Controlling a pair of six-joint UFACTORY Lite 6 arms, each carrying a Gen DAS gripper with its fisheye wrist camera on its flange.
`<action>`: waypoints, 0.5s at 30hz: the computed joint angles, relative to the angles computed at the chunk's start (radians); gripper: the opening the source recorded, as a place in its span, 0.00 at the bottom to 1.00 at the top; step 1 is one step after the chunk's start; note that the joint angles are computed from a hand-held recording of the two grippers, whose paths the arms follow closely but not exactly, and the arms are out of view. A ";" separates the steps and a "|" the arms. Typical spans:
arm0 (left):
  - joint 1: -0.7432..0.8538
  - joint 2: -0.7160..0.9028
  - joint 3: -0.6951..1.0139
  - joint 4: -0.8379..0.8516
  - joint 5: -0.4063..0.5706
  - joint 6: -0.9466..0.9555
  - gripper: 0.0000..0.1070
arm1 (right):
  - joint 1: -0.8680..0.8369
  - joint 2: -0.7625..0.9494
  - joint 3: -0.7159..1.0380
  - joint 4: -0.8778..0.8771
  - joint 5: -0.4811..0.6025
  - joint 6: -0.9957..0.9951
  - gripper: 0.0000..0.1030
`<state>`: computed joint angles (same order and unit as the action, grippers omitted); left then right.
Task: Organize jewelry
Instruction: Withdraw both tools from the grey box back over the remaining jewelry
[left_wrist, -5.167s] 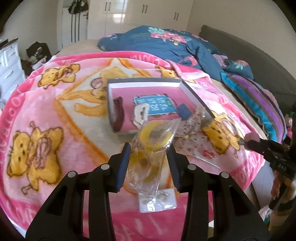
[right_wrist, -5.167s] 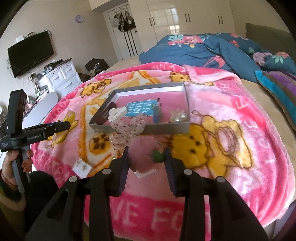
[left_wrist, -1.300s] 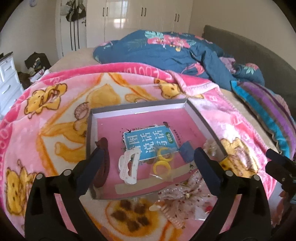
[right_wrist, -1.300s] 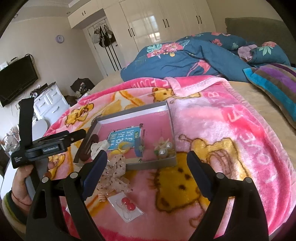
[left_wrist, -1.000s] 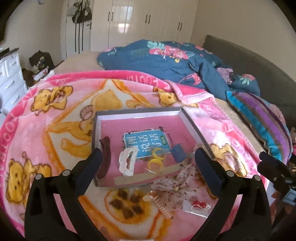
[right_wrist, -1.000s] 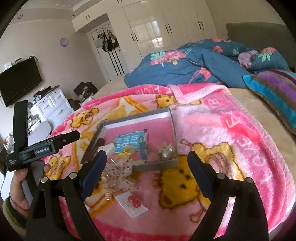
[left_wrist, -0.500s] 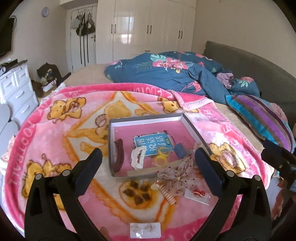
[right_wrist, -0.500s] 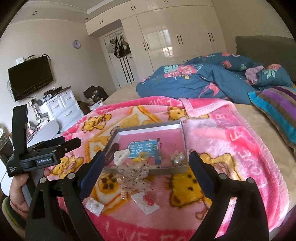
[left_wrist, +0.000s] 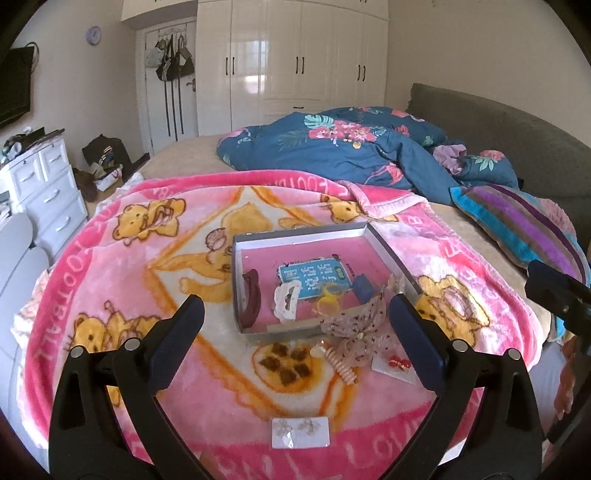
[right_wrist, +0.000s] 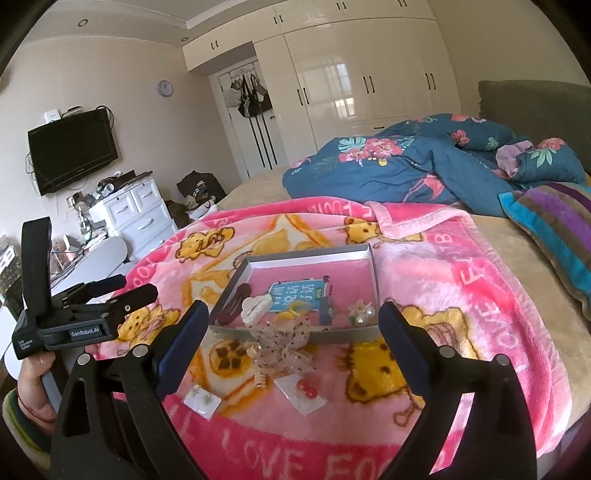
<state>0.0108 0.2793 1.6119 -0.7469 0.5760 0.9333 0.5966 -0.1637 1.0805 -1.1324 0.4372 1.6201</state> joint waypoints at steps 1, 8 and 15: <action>0.000 -0.012 -0.020 -0.004 -0.007 0.010 0.87 | 0.008 -0.003 0.000 0.003 0.007 -0.002 0.90; 0.004 -0.076 -0.128 -0.004 -0.033 0.049 0.87 | 0.030 -0.025 -0.027 0.001 0.016 0.012 0.90; 0.005 -0.120 -0.223 0.023 -0.067 0.069 0.87 | 0.037 -0.028 -0.049 -0.009 0.001 0.033 0.90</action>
